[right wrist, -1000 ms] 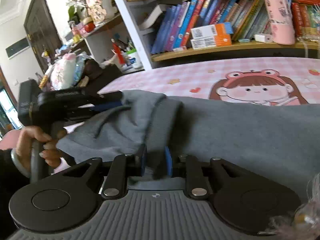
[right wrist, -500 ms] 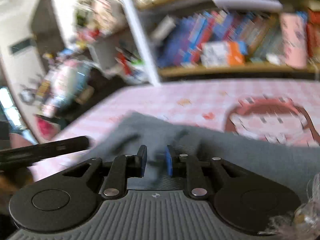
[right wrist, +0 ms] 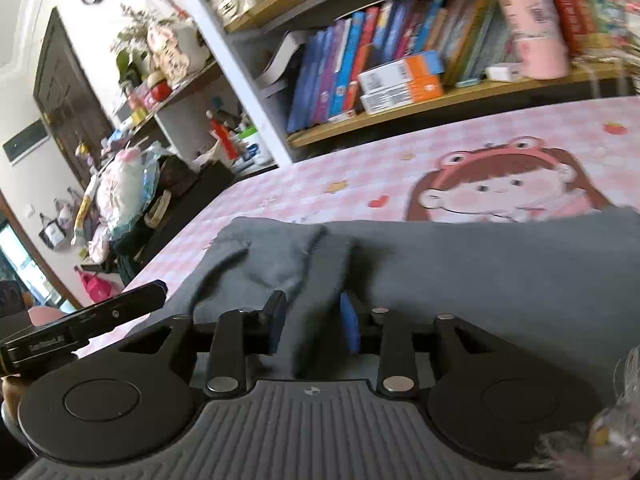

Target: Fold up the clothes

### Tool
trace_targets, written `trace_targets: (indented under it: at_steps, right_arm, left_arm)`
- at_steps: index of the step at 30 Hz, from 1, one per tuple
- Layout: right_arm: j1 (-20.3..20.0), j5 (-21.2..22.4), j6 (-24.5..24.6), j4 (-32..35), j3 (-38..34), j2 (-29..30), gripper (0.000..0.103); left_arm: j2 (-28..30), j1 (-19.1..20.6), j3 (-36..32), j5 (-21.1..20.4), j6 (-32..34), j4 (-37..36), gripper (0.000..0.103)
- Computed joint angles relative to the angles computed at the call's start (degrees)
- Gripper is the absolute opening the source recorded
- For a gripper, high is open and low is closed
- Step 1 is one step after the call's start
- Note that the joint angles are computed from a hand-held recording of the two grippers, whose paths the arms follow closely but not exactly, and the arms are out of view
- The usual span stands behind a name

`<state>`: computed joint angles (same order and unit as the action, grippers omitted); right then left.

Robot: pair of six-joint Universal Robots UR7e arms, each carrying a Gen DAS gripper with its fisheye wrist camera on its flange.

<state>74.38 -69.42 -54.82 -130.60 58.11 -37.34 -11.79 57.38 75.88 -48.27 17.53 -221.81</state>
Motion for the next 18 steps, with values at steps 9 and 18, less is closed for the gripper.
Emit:
trace_targets:
  at_steps: [9,18]
  right_arm:
    - [-4.0,-2.9,7.9,-10.8,4.6,-5.0,0.048]
    - [-4.7,-3.8,15.7,-13.2,2.1,-4.9,0.056]
  left_arm:
    - [3.6,-2.1,-4.1,3.1,3.1,0.3,0.094]
    - [6.3,-3.4,-7.0,6.4,9.6,-2.0,0.103]
